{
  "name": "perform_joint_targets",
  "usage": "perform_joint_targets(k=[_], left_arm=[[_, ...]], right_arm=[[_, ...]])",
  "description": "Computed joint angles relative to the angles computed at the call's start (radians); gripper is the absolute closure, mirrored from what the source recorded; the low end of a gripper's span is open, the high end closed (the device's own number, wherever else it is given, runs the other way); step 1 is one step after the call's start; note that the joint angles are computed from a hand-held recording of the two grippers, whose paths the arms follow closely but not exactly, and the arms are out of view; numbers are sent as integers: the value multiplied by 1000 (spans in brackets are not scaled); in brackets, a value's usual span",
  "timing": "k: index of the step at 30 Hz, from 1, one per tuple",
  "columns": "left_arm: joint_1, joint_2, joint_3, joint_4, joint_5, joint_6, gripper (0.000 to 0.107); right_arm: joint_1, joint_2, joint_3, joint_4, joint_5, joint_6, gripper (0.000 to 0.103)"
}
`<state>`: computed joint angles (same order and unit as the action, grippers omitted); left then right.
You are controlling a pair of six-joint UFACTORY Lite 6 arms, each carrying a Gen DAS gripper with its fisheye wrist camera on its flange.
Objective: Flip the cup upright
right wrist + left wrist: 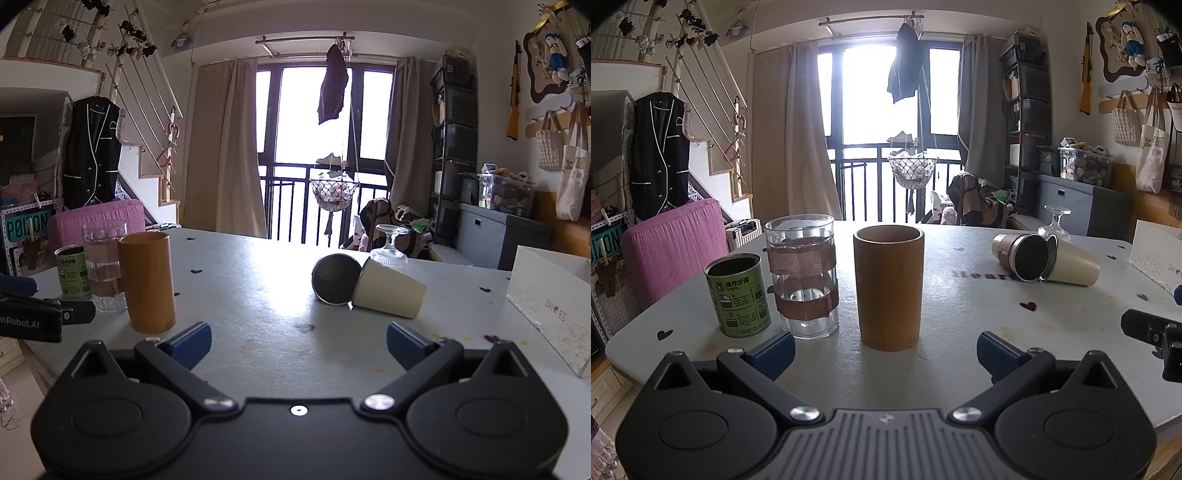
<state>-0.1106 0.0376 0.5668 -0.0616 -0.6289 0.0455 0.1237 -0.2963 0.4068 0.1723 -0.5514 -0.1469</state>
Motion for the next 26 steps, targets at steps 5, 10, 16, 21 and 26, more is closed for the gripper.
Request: perform_joint_targets(k=[5,10,16,21,26], left_arm=[[0,1,0,0,-1,0,4],[-1,-2,-1,2,0,-2,4],[-5,-11,-4,-4,5,1,4],[-5,-12,-6,1,4,-3,4],[-2,-15,-9,9,4,-8,4]], right_arm=[[-4,1,0,-6,-1,4,1],[3,-6,-4,9,2,-7,1],[3,-8,-5,11,2,-10,1],[2,-7,-5,10,3,-10,1],[-5,-12,-8,1,5,-4,1]])
